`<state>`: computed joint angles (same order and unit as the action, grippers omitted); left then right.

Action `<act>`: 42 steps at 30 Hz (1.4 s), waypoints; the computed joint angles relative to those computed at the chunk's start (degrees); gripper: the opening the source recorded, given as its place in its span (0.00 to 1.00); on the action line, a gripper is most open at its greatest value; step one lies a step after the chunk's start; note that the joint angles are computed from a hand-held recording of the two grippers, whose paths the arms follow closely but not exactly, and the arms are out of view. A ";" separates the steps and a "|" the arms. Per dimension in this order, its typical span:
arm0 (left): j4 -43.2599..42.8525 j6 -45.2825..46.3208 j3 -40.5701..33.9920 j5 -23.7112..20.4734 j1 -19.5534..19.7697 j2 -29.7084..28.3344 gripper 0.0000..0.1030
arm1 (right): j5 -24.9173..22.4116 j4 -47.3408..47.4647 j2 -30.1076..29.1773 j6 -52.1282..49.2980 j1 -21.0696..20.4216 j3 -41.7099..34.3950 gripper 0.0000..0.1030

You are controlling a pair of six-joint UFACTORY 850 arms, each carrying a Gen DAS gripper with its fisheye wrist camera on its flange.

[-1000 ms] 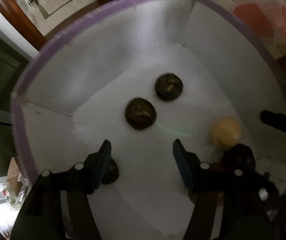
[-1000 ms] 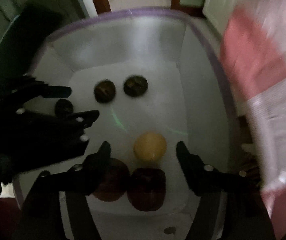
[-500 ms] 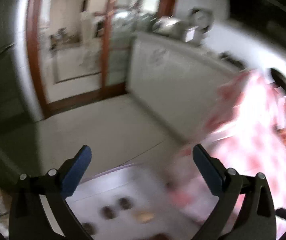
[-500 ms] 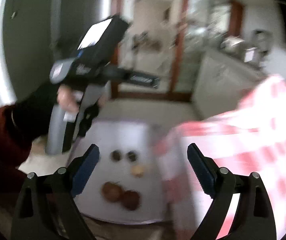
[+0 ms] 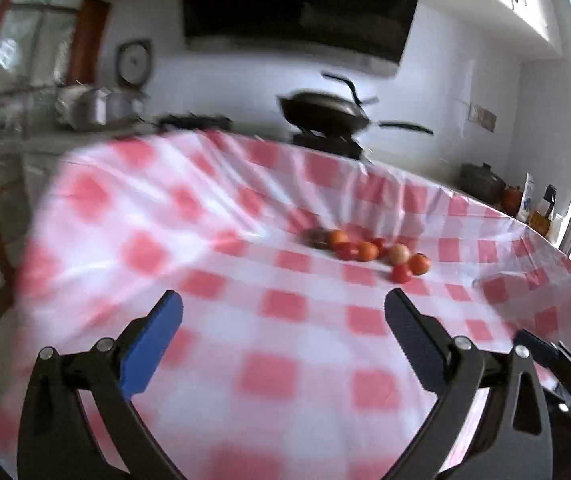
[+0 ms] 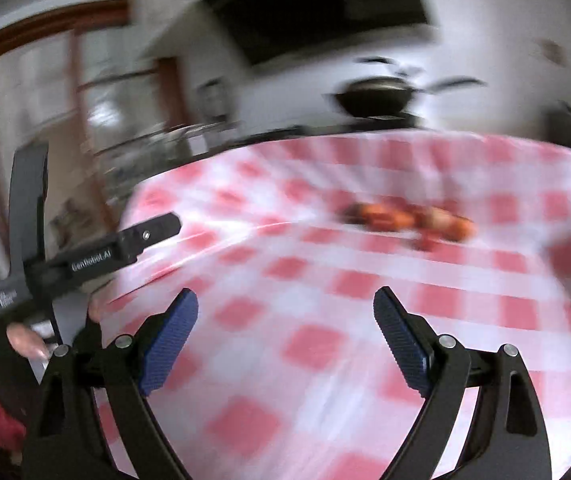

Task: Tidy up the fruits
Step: 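Move both open tools back over the fruits on the table, then grasp an orange with the right tool while the left grasps a red tomato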

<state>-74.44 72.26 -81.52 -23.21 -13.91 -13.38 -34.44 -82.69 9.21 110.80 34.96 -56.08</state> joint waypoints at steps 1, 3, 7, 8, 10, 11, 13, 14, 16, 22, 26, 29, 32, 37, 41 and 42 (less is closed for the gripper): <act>2.45 -3.66 -2.74 -0.16 -0.86 -2.58 0.98 | 0.20 0.95 1.23 0.47 -2.88 0.94 0.84; 10.28 -15.65 -10.79 1.68 -4.67 -9.89 0.98 | 1.47 1.33 2.97 2.67 -7.46 2.71 0.84; 27.60 -39.26 -23.98 1.48 -9.12 -21.44 0.98 | 6.82 0.84 4.91 8.70 -17.88 4.68 0.84; 29.49 -42.48 -24.69 1.00 -9.30 -22.18 0.98 | 7.57 0.26 5.16 10.33 -19.34 5.26 0.84; 34.35 -50.79 -29.75 -0.64 -9.93 -25.99 0.98 | 9.27 -0.37 5.00 13.68 -22.08 6.15 0.85; 35.45 -53.23 -31.59 -1.44 -9.92 -27.15 0.98 | 10.53 -2.20 4.96 17.86 -23.58 7.36 0.85; 39.72 -60.78 -37.36 -2.43 -10.28 -30.79 0.98 | 11.61 -2.61 4.81 20.48 -24.21 8.46 0.85; 41.78 -64.50 -40.17 -2.85 -10.37 -32.47 0.98 | 12.54 0.30 4.21 18.19 -24.77 8.39 0.85; 44.30 -70.62 -47.13 -3.64 -10.57 -36.98 0.98 | 12.20 1.95 3.77 16.57 -24.64 8.23 0.85; 36.78 -65.26 -53.65 -8.44 -9.13 -41.76 0.98 | 7.65 1.66 2.92 15.50 -23.22 7.65 0.85; 30.09 -58.12 -48.71 -5.49 -8.26 -39.03 0.98 | 3.08 4.68 -1.63 7.85 -23.28 3.08 0.85; 29.47 -54.74 -48.03 -4.81 -8.44 -38.47 0.98 | 1.80 13.07 -8.44 -6.13 -25.99 -3.93 0.83; 28.78 -53.16 -47.63 -4.89 -8.54 -38.15 0.98 | 4.64 23.99 -14.61 -18.50 -29.71 -10.08 0.75; 30.99 -55.56 -48.87 -5.65 -8.59 -38.86 0.98 | 5.41 36.01 -21.50 -36.01 -32.37 -17.78 0.65; 32.53 -57.25 -50.03 -6.48 -8.70 -39.58 0.98 | 5.84 40.78 -24.28 -42.27 -33.62 -21.11 0.64; 32.54 -56.82 -49.75 -6.16 -8.81 -39.39 0.98 | 6.10 42.48 -24.92 -43.77 -33.95 -21.84 0.63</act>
